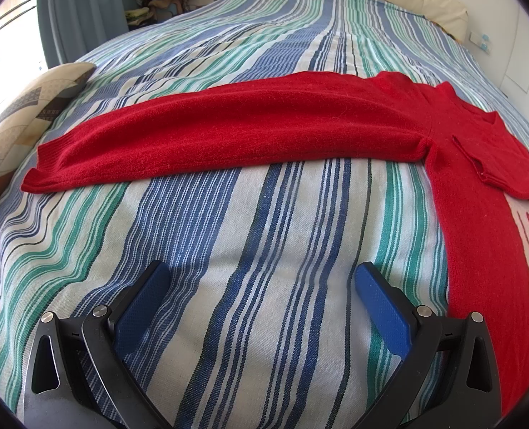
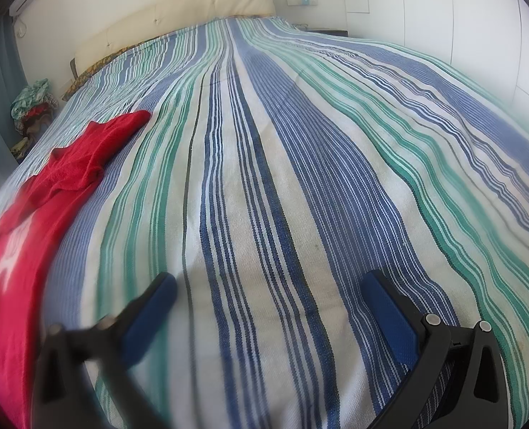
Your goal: Fold small clothes
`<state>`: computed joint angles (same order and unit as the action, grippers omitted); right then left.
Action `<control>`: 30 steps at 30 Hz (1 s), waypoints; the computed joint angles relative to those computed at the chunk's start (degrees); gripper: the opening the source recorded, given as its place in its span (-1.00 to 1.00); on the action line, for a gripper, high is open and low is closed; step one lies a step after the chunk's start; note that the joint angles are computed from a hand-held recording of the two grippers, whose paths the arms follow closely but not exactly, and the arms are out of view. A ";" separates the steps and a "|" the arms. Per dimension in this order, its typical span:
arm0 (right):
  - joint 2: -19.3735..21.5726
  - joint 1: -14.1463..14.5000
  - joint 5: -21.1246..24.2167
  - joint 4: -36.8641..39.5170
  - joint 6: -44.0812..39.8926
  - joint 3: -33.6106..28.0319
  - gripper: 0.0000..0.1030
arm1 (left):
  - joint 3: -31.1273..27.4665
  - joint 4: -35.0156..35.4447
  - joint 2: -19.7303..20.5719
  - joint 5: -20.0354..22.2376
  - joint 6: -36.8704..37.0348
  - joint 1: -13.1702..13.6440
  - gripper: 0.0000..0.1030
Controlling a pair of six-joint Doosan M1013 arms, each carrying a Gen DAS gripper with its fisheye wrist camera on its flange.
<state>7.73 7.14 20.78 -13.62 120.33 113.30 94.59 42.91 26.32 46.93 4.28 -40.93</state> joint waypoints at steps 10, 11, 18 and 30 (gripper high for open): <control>0.03 0.04 0.01 -0.23 0.23 0.01 0.99 | 0.00 0.00 0.00 0.00 0.00 0.00 0.99; 0.01 0.05 0.00 -0.28 0.30 0.02 1.00 | 0.00 0.00 0.00 0.00 0.00 0.00 0.99; 0.04 0.09 0.06 -0.81 0.69 0.00 0.99 | 0.00 0.00 0.00 0.00 0.00 0.00 0.99; 0.11 0.09 0.04 -0.78 0.61 -0.07 1.00 | 0.00 -0.02 -0.01 0.01 0.00 -0.01 0.99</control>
